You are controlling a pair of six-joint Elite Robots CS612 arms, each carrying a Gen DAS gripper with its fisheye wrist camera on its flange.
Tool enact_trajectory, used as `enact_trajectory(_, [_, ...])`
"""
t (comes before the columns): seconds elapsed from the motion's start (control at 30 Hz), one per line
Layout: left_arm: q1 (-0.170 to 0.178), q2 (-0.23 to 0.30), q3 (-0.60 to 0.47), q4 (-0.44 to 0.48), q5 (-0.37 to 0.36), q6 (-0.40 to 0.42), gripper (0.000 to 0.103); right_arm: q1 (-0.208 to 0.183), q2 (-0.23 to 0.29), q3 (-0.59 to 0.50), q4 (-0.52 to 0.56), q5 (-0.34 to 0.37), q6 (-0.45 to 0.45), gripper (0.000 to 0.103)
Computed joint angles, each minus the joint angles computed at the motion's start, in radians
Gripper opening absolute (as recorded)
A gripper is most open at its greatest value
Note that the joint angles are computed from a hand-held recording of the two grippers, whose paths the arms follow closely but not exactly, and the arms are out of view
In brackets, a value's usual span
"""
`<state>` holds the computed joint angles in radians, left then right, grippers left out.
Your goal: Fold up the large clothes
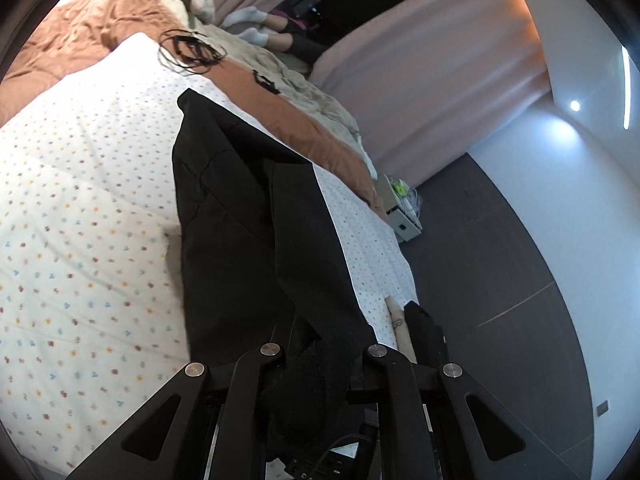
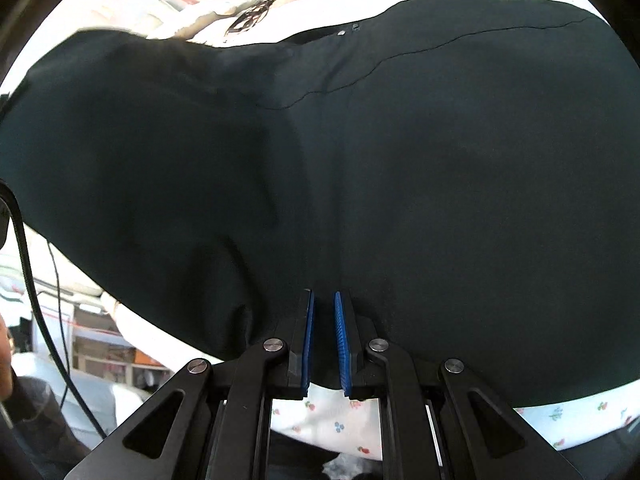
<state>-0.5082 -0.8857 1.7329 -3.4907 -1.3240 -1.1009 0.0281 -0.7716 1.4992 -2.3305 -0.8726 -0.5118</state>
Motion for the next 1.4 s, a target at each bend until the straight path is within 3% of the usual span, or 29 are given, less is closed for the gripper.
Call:
enact_trajectory(0.07, [-0.003,0.005,-0.026,0.022,-0.005,0.019,0.011,-0.020,-0.005,-0.007,0.020,0.034,-0.004,0.014])
enact_trajectory(0.33, [-0.014,0.045,-0.145,0.141,-0.056,0.071,0.011,-0.102,-0.021,0.019,-0.116,0.111,0.122,0.015])
enact_trajectory(0.5, [-0.013,0.097,-0.246,0.225,-0.118,0.086,0.011,-0.161,-0.028,0.042,-0.218,0.151,0.211,0.015])
enact_trajectory(0.83, [-0.020,0.236,-0.489,0.475,-0.248,0.129,0.012,-0.246,-0.024,0.080,-0.369,0.123,0.384,0.016])
enact_trajectory(1.07, [-0.045,0.283,-0.591,0.613,-0.311,0.229,0.013,-0.287,-0.027,0.082,-0.360,0.114,0.394,0.016])
enact_trajectory(1.13, [-0.050,0.290,-0.623,0.698,-0.337,0.277,0.024,-0.300,-0.028,0.082,-0.336,0.123,0.373,0.016])
enact_trajectory(1.17, [-0.051,0.295,-0.637,0.732,-0.353,0.292,0.030,-0.306,-0.027,0.079,-0.320,0.128,0.360,0.023])
enact_trajectory(1.2, [-0.050,0.299,-0.647,0.758,-0.379,0.307,0.043,-0.304,-0.026,0.078,-0.317,0.133,0.360,0.044])
enact_trajectory(1.23, [-0.048,0.299,-0.645,0.753,-0.402,0.313,0.053,-0.302,-0.024,0.078,-0.328,0.138,0.369,0.054])
enact_trajectory(1.27, [-0.047,0.294,-0.630,0.725,-0.417,0.312,0.055,-0.303,-0.024,0.083,-0.348,0.149,0.376,0.066])
enact_trajectory(1.4, [-0.049,0.236,-0.540,0.683,-0.349,0.309,0.059,-0.295,-0.019,0.076,-0.327,0.193,0.352,0.068])
